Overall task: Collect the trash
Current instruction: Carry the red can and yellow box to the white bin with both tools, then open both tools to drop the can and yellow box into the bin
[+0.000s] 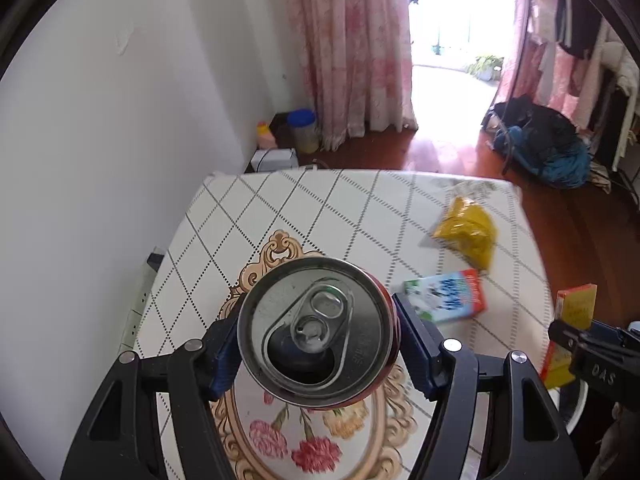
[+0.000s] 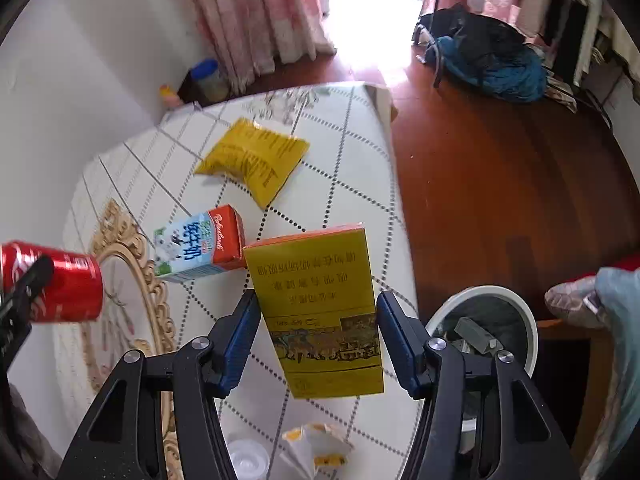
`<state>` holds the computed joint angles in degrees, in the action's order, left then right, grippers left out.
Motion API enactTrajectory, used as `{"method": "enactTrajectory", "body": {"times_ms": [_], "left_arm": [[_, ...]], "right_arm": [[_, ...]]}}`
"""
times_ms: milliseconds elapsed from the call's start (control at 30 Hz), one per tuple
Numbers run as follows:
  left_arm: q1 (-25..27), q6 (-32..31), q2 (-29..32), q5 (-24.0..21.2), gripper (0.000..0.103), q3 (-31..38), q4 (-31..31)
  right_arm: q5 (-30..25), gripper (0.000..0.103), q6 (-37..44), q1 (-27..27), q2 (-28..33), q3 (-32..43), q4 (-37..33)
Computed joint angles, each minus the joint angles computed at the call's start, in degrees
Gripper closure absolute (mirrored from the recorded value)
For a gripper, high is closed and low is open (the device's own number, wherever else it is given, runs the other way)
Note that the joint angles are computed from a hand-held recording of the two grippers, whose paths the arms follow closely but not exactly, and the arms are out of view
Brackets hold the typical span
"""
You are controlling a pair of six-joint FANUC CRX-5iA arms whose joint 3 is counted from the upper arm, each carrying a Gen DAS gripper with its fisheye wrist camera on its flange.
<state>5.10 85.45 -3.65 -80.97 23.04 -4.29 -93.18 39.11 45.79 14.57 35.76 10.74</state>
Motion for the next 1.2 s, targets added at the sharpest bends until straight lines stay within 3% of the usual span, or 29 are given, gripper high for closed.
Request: {"method": "enactTrajectory", "body": {"times_ms": [267,533,667,833,1000,1200], "left_arm": [[-4.4,-1.0,-3.2,-1.7,0.038,2.3,5.0],[-15.9,1.7,0.5,-4.7,0.038,7.1,9.8],[-20.8,3.6,5.3,-6.5,0.038,9.3,13.1],[-25.1,6.1,12.4,-9.2,0.038,11.8,17.1],[-27.6,8.6,20.2,-12.6,0.038,15.0,20.3],[-29.2,10.1,25.8,-15.8,0.037,16.7,21.8]], "right_arm": [[1.5,0.042,-4.8,2.2,-9.6,-6.1,5.6],[-1.9,0.042,-7.2,1.5,-21.9,-15.1,9.1],[-4.2,0.042,-7.0,-2.2,-26.8,-19.9,7.9],[-4.2,0.042,-4.6,-11.4,-31.0,-26.4,1.2],[-2.0,0.042,-1.2,-20.2,-32.0,-32.5,-5.6],[0.2,0.043,1.6,-26.0,-31.2,-37.1,-10.5]]}}
